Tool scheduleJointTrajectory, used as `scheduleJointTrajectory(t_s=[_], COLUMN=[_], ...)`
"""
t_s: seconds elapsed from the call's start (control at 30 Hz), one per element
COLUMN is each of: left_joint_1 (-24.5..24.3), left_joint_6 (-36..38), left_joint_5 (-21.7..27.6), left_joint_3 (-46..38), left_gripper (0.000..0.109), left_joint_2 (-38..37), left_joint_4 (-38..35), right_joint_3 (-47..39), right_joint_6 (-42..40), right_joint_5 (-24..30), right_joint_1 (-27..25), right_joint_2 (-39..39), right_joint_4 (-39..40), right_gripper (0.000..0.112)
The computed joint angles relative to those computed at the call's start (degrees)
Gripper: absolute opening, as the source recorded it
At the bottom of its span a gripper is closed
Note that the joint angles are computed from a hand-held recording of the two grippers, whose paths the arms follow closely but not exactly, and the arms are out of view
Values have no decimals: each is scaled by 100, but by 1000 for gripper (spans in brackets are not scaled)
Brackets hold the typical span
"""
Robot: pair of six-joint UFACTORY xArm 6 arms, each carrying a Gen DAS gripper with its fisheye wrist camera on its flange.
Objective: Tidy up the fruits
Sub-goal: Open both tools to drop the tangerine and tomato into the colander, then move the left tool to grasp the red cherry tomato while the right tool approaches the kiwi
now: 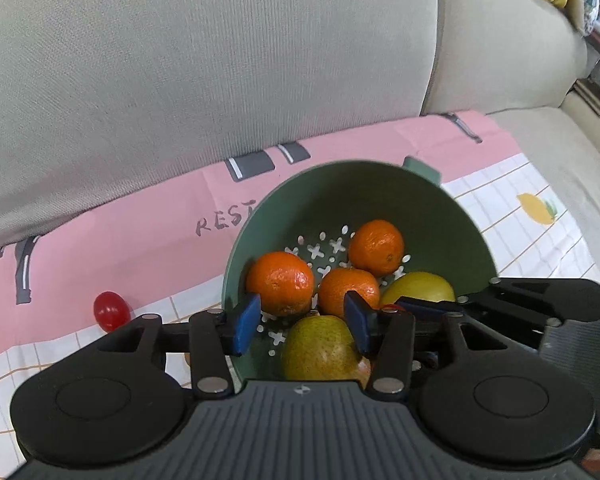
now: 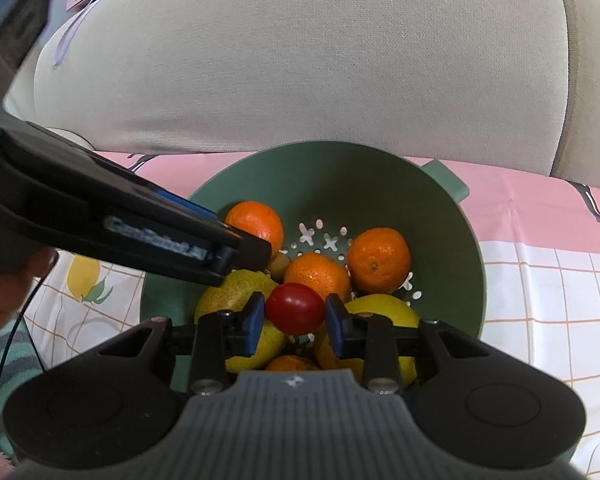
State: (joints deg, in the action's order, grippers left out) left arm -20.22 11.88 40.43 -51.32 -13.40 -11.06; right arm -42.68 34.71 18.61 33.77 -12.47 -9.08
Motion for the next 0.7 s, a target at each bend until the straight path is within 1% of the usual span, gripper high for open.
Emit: scheduleJointTrajectory(t_s=[0.07, 0.23, 0.5, 0.6, 0.67, 0.7], left_joint_1=[27, 119, 346, 425, 474, 498], left_joint_6=[83, 58, -89, -98, -104, -112], left_joint_5=[-30, -84, 43, 61, 67, 79], left_joint_3=[77, 242, 455, 572, 629, 672], left_gripper=[57, 58, 58, 58, 59, 59], left_joint_2=[-169, -547, -1062, -1255, -1340, -1401], left_joint_4=[-97, -136, -80, -86, -94, -96], right_joint_3=[-31, -123, -245, -318, -366, -371], right_joint_6=[48, 148, 295, 436, 635, 715], right_joint_5=[28, 103, 229, 330, 358, 353], right_joint_1=[6, 29, 48, 83, 118, 129], right_joint_2=[28, 125, 221, 231, 265, 270], right_joint_4=[-32, -146, -308, -441, -620, -693], right_gripper=[32, 33, 33, 40, 48, 50])
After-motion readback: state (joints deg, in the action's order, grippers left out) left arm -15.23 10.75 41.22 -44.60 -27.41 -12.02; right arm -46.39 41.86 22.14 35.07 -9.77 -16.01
